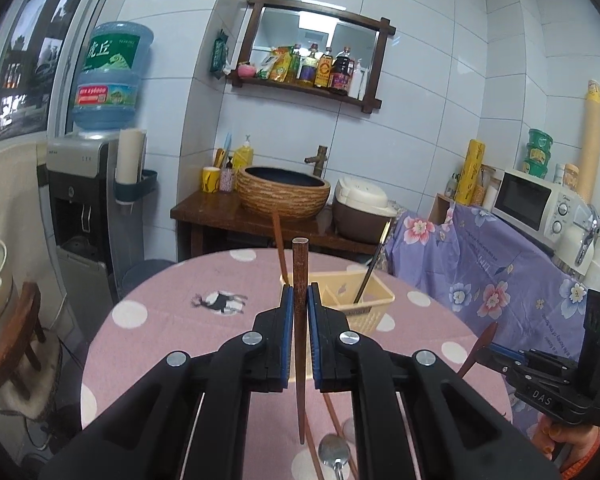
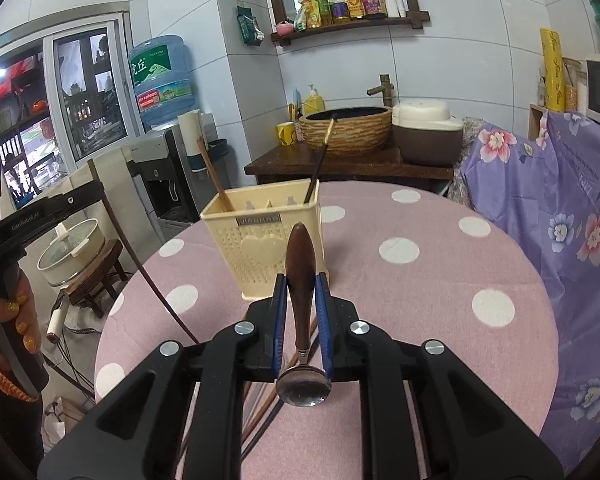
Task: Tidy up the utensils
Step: 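Lift the spoon with the right tool while the left tool carries the chopstick into the holder, then open both tools to drop the spoon and chopstick into the holder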
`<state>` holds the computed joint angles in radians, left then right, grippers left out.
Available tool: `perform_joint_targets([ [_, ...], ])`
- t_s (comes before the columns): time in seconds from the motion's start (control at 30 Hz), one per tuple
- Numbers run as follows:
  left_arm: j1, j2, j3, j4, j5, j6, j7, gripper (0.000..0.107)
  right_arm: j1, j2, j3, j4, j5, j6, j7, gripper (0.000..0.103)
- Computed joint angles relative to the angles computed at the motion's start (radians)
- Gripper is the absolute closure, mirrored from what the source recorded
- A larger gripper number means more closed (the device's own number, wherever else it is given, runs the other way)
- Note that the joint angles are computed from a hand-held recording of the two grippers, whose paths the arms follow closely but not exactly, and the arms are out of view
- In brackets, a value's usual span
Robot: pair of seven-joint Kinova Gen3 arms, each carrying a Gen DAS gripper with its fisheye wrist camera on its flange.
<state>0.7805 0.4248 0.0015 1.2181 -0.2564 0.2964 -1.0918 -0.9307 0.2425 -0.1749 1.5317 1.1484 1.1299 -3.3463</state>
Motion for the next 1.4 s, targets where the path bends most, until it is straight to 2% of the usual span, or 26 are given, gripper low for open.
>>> perform_joint_targets([
  [0.1, -0.047, 0.027, 0.063, -0.109, 0.034, 0.064, -0.06, 0.099, 0.023, 0.0, 0.008, -0.066, -0.016, -0.01, 0.098, 0.088],
  [0.2, -0.023, 0.068, 0.041, -0.248, 0.025, 0.136, -0.071, 0.099, 0.046, 0.0, 0.027, -0.147, -0.019, -0.022, 0.183, 0.088],
  [0.3, -0.043, 0.122, 0.072, -0.387, 0.056, 0.174, -0.104, 0.099, 0.054, 0.022, 0.059, -0.263, -0.016, -0.016, 0.288, 0.088],
  [0.43, 0.002, 0.216, 0.003, -0.572, 0.024, 0.21, -0.058, 0.099, 0.07, 0.076, 0.102, -0.432, -0.045, -0.013, 0.426, 0.088],
  [0.53, 0.008, 0.291, -0.008, -0.711, 0.034, 0.29, -0.06, 0.099, 0.087, 0.126, 0.142, -0.523, -0.088, -0.035, 0.495, 0.088],
  [0.63, 0.018, 0.355, -0.021, -0.821, 0.044, 0.398, -0.07, 0.099, 0.103, 0.165, 0.175, -0.542, -0.141, -0.071, 0.509, 0.088],
  [0.7, 0.019, 0.37, -0.022, -0.816, 0.054, 0.416, -0.071, 0.099, 0.111, 0.18, 0.196, -0.513, -0.172, -0.108, 0.487, 0.102],
  [0.77, 0.025, 0.375, -0.03, -0.784, 0.05, 0.41, -0.071, 0.099, 0.108, 0.198, 0.219, -0.484, -0.187, -0.131, 0.466, 0.102],
  [1.0, 0.006, 0.418, -0.006, -0.783, 0.081, 0.445, -0.08, 0.099, 0.115, 0.213, 0.252, -0.396, -0.225, -0.197, 0.396, 0.102],
  [1.1, 0.002, 0.404, 0.008, -0.731, 0.095, 0.414, -0.11, 0.099, 0.082, 0.207, 0.271, -0.352, -0.181, -0.19, 0.352, 0.102],
  [1.17, 0.005, 0.381, 0.005, -0.667, 0.094, 0.371, -0.115, 0.095, 0.073, 0.183, 0.266, -0.293, -0.139, -0.22, 0.302, 0.101],
  [1.23, 0.01, 0.35, 0.001, -0.586, 0.091, 0.314, -0.105, 0.063, 0.067, 0.174, 0.253, -0.266, -0.125, -0.21, 0.27, 0.096],
  [1.27, 0.016, 0.33, -0.009, -0.54, 0.087, 0.287, -0.088, 0.054, 0.061, 0.168, 0.248, -0.247, -0.113, -0.203, 0.251, 0.087],
  [1.3, 0.02, 0.31, -0.017, -0.493, 0.082, 0.255, -0.072, 0.048, 0.056, 0.161, 0.241, -0.225, -0.099, -0.201, 0.231, 0.07],
  [1.37, 0.028, 0.269, -0.028, -0.401, 0.069, 0.201, -0.043, 0.047, 0.046, 0.15, 0.224, -0.187, -0.074, -0.19, 0.191, 0.049],
  [1.4, 0.026, 0.249, -0.024, -0.354, 0.068, 0.178, -0.039, 0.043, 0.039, 0.146, 0.215, -0.169, -0.067, -0.172, 0.171, 0.048],
])
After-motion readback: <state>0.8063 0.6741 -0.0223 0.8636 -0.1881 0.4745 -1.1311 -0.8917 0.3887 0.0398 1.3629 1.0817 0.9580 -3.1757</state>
